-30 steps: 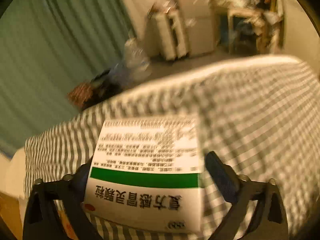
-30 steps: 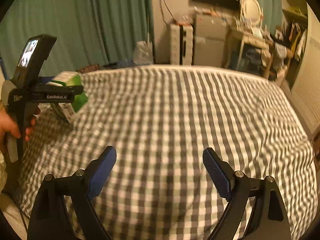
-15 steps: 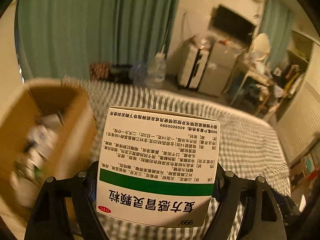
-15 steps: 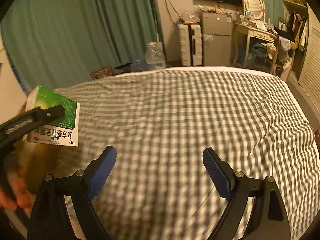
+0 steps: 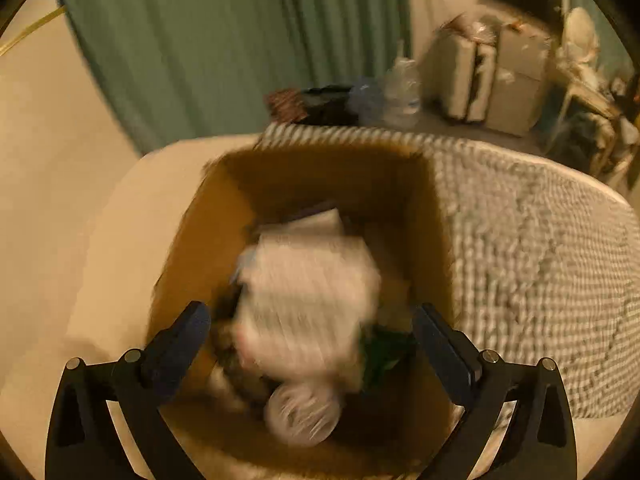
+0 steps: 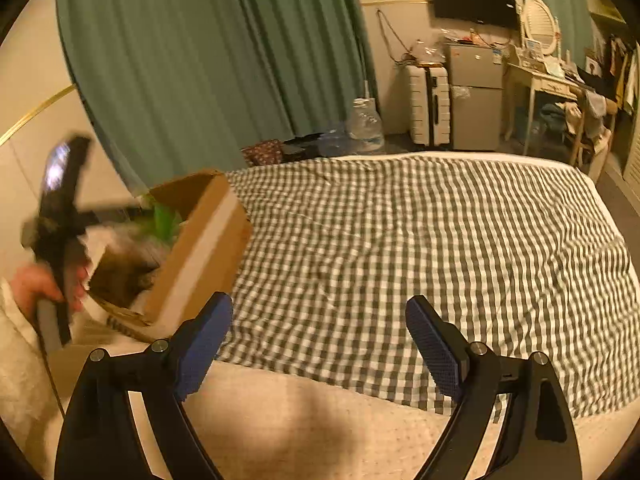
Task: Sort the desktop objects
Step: 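Carry the green medicine box into the cardboard box and open the left gripper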
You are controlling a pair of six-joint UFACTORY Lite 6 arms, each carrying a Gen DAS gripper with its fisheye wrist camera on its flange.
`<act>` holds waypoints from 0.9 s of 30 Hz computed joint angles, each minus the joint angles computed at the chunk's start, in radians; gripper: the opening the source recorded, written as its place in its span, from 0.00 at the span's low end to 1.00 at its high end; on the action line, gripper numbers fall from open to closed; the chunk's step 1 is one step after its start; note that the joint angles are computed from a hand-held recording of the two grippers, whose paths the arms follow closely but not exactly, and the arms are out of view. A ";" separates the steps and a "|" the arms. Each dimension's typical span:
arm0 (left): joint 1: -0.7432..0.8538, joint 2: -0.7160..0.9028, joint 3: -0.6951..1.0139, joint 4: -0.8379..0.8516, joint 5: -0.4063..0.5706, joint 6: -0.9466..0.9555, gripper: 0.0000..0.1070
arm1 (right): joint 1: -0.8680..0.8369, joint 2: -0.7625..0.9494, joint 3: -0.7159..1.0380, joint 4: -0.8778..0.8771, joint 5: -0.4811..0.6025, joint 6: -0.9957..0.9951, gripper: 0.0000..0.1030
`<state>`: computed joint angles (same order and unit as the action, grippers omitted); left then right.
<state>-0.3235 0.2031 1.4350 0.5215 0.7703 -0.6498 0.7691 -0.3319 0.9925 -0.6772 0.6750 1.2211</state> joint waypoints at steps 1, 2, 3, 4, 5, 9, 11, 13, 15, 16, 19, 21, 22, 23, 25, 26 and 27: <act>-0.015 -0.065 -0.057 0.014 -0.023 -0.064 0.96 | 0.013 0.010 0.053 -0.015 0.038 -0.011 0.86; -0.018 -0.131 -0.118 0.012 -0.043 -0.102 0.96 | 0.016 0.009 0.079 -0.024 0.057 -0.020 0.86; -0.032 -0.173 -0.149 0.007 -0.046 -0.143 0.96 | 0.027 0.017 0.121 -0.043 0.096 -0.022 0.86; -0.065 -0.245 -0.201 0.006 -0.041 -0.210 0.96 | 0.039 0.017 0.142 -0.057 0.128 -0.016 0.86; -0.097 -0.296 -0.251 0.048 -0.055 -0.299 0.96 | 0.065 0.014 0.162 -0.090 0.176 0.011 0.86; -0.326 -0.487 -0.450 0.318 0.019 -0.717 0.96 | 0.137 -0.046 0.064 -0.183 0.238 0.156 0.86; -0.484 -0.529 -0.545 0.439 0.156 -0.926 0.96 | 0.247 -0.095 -0.064 -0.273 0.328 0.325 0.86; -0.612 -0.544 -0.616 0.524 0.224 -1.088 0.96 | 0.332 -0.149 -0.197 -0.317 0.355 0.449 0.86; -0.643 -0.514 -0.591 0.565 0.273 -1.082 0.96 | 0.289 -0.145 -0.256 -0.256 0.286 0.429 0.86; -0.679 -0.531 -0.596 0.616 0.352 -1.085 0.96 | 0.268 -0.168 -0.271 -0.251 0.241 0.400 0.86; -0.714 -0.572 -0.627 0.605 0.413 -1.144 0.96 | 0.242 -0.134 -0.239 -0.289 0.196 0.383 0.86; -0.722 -0.587 -0.643 0.563 0.405 -1.183 0.96 | 0.242 -0.129 -0.245 -0.366 0.163 0.438 0.86; -0.711 -0.564 -0.633 0.550 0.392 -1.192 0.96 | 0.224 -0.117 -0.252 -0.397 0.123 0.458 0.86; -0.708 -0.560 -0.635 0.563 0.378 -1.195 0.96 | 0.222 -0.106 -0.266 -0.417 0.102 0.487 0.86; -0.725 -0.521 -0.643 0.633 0.379 -1.229 0.96 | 0.216 -0.065 -0.262 -0.407 0.065 0.500 0.86; -0.743 -0.499 -0.627 0.641 0.406 -1.218 0.96 | 0.182 -0.048 -0.257 -0.396 0.028 0.484 0.86; -0.757 -0.469 -0.612 0.642 0.426 -1.216 0.96 | 0.165 -0.045 -0.255 -0.395 0.012 0.477 0.86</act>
<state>-1.0803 -0.2660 0.8226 1.1632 1.1964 -1.8661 0.9341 -0.3769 0.7377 -1.0727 0.6868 1.6979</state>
